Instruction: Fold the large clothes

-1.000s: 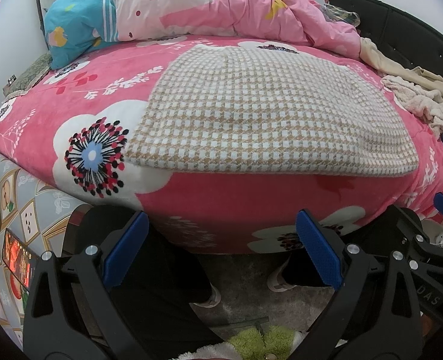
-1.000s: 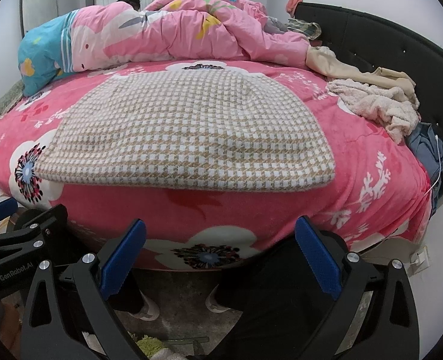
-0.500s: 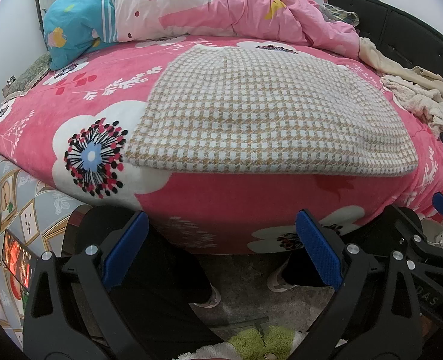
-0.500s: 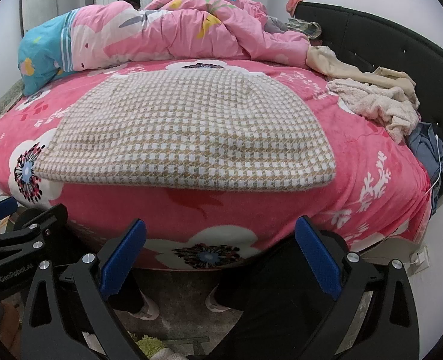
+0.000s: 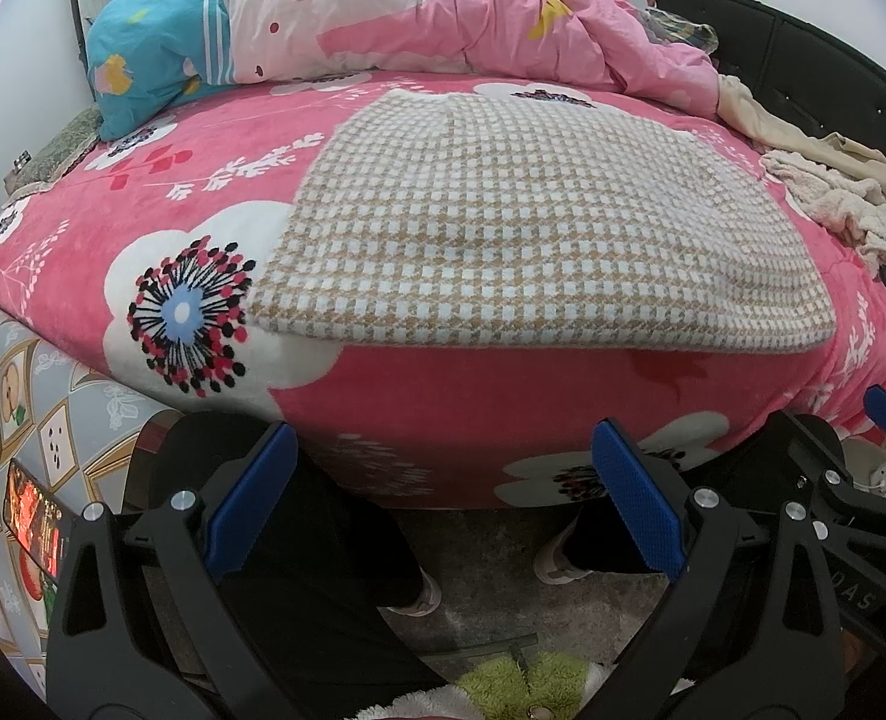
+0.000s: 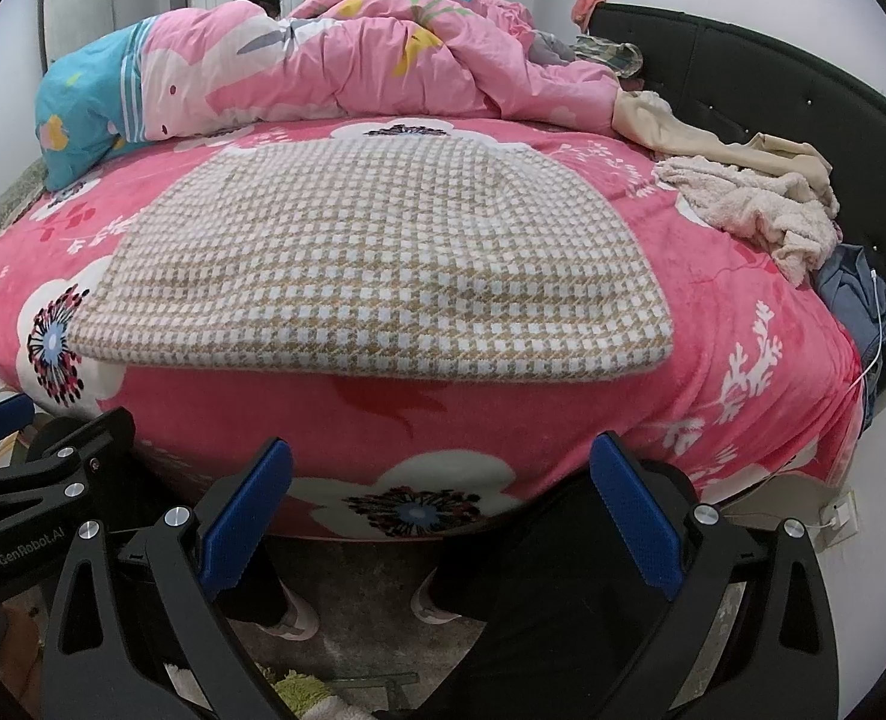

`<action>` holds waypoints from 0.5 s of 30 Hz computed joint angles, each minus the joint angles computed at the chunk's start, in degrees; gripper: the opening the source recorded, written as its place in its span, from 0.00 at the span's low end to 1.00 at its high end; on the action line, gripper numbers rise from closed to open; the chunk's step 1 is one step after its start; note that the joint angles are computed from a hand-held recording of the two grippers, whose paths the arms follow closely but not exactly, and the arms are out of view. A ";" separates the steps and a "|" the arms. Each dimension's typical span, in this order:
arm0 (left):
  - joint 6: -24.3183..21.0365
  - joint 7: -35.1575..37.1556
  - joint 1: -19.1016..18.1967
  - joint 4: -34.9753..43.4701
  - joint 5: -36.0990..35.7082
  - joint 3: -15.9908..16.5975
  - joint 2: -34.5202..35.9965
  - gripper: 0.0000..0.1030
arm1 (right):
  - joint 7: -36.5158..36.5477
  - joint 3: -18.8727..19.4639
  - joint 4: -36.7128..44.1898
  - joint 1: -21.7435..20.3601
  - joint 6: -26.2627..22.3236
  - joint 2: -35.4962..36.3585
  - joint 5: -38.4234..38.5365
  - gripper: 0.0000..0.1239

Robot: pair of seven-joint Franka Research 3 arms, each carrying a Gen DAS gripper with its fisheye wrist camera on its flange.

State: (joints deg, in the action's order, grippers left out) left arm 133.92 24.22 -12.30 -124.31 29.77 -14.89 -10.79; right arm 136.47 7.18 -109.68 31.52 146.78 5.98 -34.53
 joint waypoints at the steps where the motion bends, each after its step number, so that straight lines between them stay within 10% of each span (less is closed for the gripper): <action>1: -0.02 -0.06 -0.02 -0.03 -0.01 -0.01 -0.02 0.92 | -0.04 0.00 0.05 0.01 -0.06 0.04 -0.02 0.78; 15: 0.14 -0.02 -0.03 -0.16 0.02 0.09 -0.05 0.92 | -0.66 -0.14 0.26 0.11 -0.22 0.44 0.40 0.78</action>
State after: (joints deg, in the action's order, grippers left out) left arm 134.06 24.21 -12.33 -124.47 29.79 -14.80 -10.84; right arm 135.81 7.03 -109.42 31.63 146.56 6.42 -34.13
